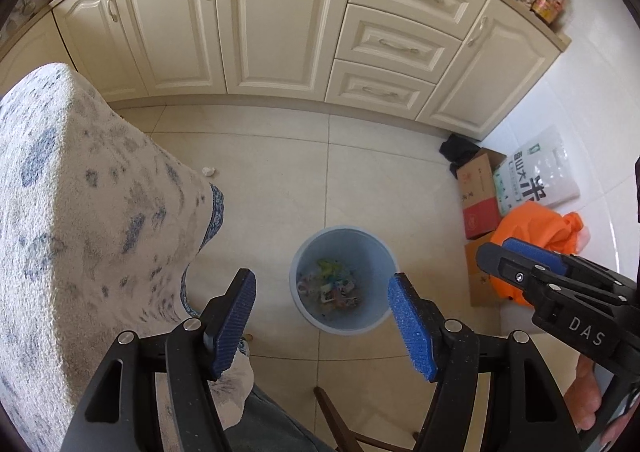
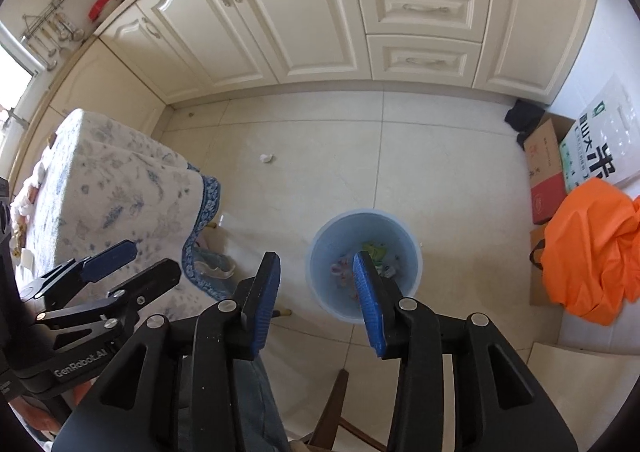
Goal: Collect trash
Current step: 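Open the left tool over the bin while the right tool releases the snack bar, then move both open tools back over the table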
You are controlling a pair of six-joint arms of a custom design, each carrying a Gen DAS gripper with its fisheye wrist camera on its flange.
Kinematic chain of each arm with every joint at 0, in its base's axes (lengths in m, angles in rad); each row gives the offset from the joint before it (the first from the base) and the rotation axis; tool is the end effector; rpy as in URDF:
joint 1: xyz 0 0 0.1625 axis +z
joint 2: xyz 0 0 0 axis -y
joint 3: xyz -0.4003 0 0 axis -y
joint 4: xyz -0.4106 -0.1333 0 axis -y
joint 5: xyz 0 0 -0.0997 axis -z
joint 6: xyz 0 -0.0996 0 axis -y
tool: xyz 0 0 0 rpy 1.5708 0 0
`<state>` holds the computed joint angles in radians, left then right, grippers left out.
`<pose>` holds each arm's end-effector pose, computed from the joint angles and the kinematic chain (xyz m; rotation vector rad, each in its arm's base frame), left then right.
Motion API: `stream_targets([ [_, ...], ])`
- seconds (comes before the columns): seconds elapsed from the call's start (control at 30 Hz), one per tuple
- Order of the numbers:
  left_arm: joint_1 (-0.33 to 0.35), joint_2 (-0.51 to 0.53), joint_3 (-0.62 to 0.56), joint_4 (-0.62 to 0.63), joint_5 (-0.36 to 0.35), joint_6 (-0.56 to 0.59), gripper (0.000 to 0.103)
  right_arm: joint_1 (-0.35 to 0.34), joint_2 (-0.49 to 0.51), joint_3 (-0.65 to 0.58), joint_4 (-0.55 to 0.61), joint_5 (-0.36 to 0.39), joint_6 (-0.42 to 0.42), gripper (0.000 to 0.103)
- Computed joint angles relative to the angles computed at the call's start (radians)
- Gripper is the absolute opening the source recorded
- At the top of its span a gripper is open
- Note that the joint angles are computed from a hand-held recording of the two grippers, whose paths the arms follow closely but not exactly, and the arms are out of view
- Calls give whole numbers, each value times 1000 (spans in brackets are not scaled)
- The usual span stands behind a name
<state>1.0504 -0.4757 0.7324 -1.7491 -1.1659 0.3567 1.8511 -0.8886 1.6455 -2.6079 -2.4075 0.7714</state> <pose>-0.2706 -0.8191 0.1425 1.1796 2.4634 0.0609 0.2410 -0.6228 0.1547 -0.7358 -2.3117 0.8357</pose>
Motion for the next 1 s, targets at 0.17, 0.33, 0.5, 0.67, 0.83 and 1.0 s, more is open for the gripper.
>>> stream_targets([
  [0.17,5,-13,1,4,-4,0,64,12,7,-18,53,-26,28,39],
  [0.33,4,-33,17,-4,-12,2,64,22,5,-26,101,-43,62,39],
  [0.5,3,-71,48,-14,-23,12,64,39,0,-32,147,-54,99,40],
  [0.67,5,-139,112,-50,-38,28,65,67,3,-44,173,-77,112,40],
  [0.83,9,-230,204,-106,-48,44,70,104,24,-74,209,-123,134,48],
  [1.0,17,-322,287,-148,-61,53,70,139,52,-109,212,-149,119,50],
])
